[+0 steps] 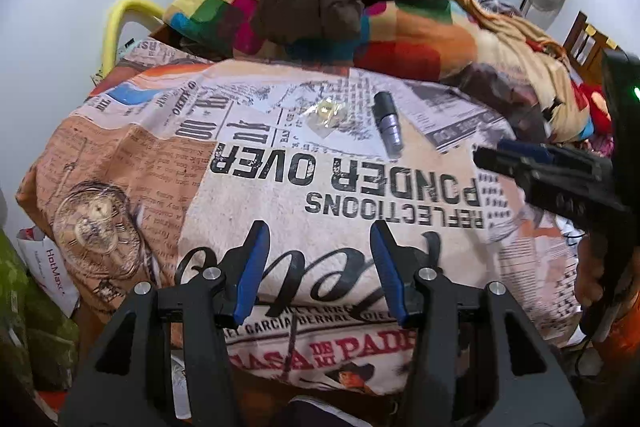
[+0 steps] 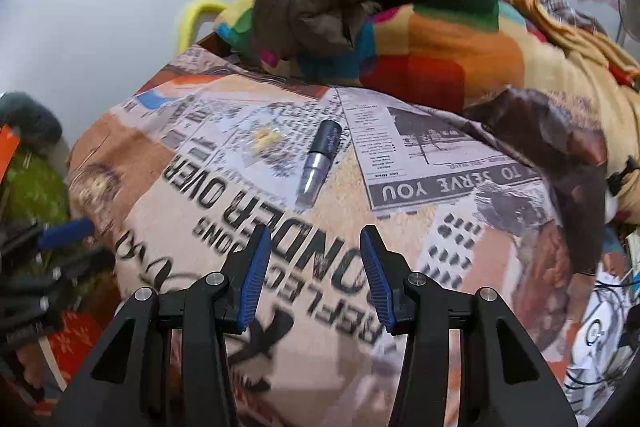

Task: Collect trash
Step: 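Move both open grippers back over the bed toward the remaining items, then grasp the clear plastic bag with the left gripper while the right gripper grasps the purple tube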

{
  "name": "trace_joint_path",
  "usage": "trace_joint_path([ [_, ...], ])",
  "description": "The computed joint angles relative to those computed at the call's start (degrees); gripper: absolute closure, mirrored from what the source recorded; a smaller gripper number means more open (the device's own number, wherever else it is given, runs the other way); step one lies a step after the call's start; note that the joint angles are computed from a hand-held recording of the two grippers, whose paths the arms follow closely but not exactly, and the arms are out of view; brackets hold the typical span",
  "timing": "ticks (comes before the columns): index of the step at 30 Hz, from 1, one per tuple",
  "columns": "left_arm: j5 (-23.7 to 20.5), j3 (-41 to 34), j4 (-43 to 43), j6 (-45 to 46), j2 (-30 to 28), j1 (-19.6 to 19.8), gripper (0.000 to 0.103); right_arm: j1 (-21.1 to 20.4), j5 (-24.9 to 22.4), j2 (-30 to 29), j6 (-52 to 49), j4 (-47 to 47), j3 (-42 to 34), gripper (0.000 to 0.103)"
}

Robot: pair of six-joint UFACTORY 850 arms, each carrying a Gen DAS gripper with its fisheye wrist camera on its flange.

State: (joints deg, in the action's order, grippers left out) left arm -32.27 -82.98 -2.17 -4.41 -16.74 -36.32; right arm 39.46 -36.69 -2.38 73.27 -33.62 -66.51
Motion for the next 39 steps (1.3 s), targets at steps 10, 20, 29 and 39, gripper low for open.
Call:
trace_joint_path([
  [10,1.02,-4.86,-8.82,9.78,-7.94,2.54,0.052,-5.05,2.94,-8.45,-8.49,4.90,-6.72,0.060],
  [20,1.18,-9.93,-10.75,12.39,-13.55,3.69,0.052,-8.27,1.06,-15.25,-11.68,9.16,-11.60,0.061],
  [29,1.24,-18.51,-9.05,11.86,-20.22,2.53,0.052,-7.51,3.31,-11.70,-4.04,3.79,-6.43,0.078],
  [39,-3.10,-35.86,1.51,4.81,-32.34,-0.78,0.052,-7.79,5.90,-4.13,-6.56,2.78,1.96,0.077],
])
